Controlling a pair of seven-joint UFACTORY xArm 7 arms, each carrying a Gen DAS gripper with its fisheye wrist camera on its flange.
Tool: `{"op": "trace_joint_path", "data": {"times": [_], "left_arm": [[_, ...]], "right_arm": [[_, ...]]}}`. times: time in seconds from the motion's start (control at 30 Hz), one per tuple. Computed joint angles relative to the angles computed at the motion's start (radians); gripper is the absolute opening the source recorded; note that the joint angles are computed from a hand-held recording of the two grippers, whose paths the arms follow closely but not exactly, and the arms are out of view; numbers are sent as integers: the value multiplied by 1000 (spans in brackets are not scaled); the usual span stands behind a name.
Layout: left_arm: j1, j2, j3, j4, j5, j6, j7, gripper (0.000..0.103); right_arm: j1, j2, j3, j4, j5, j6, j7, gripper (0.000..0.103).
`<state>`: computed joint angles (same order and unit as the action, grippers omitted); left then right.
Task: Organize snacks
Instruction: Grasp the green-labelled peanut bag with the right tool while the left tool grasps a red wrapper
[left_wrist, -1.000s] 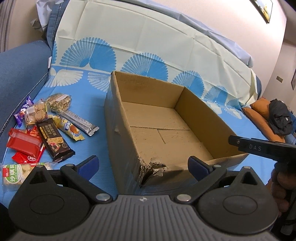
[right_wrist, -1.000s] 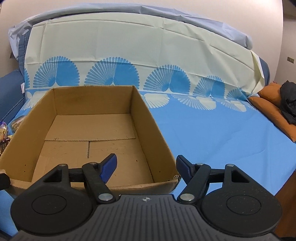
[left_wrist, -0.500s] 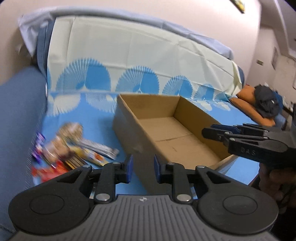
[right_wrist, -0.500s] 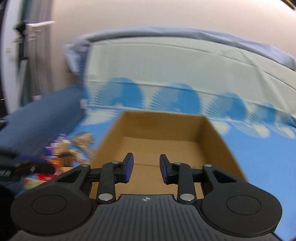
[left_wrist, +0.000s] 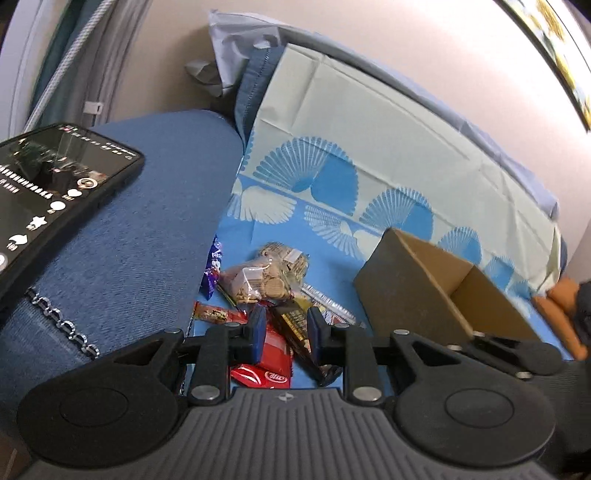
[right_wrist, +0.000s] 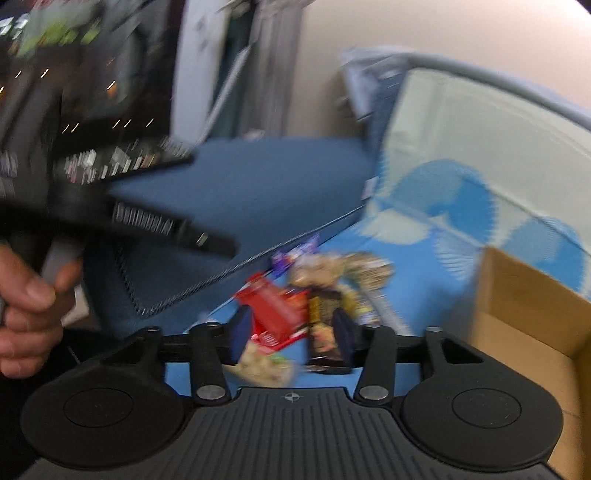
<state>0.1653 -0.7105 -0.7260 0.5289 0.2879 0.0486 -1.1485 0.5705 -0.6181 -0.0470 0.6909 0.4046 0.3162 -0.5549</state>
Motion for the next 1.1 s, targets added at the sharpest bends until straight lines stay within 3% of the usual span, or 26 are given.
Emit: {"op": "trace_joint_path", "data": {"times": [0.13,0.2,0.37,0.43,0.57,0.67,0.8,0.9,1.0,1.1], "left_arm": [[-12,-23,7,-27,6,-5,8,27],[28,21,-22,34,14,13,12,27],[34,63,-21,77,43,43,27,30],[34,73,-23,93,52,60,23,31],[23,92,-14,111,76,84,19,32],[1,109,3,124,90,109,15,33],[-45,173,37,170,117,177,32,39],[-120,262,98,215,120,239,76,40],[-227,357,201,248,85,255,151,45],[-244,413,222,273,143,249,122,54]], "right_arm": [[38,102,6,46,-8,35,-57,78],[45,129,19,44,-14,31,-115,81],[47,172,38,37,-10,52,-229,86],[16,184,71,39,-31,67,-223,80],[3,160,65,45,9,131,-234,44],[-11,125,48,52,52,198,-218,42],[-90,34,76,14,45,253,-93,40],[-131,-40,82,-1,13,316,-12,39],[-177,-96,99,-10,-11,359,107,39],[-215,-70,106,-4,-38,367,206,39]]}}
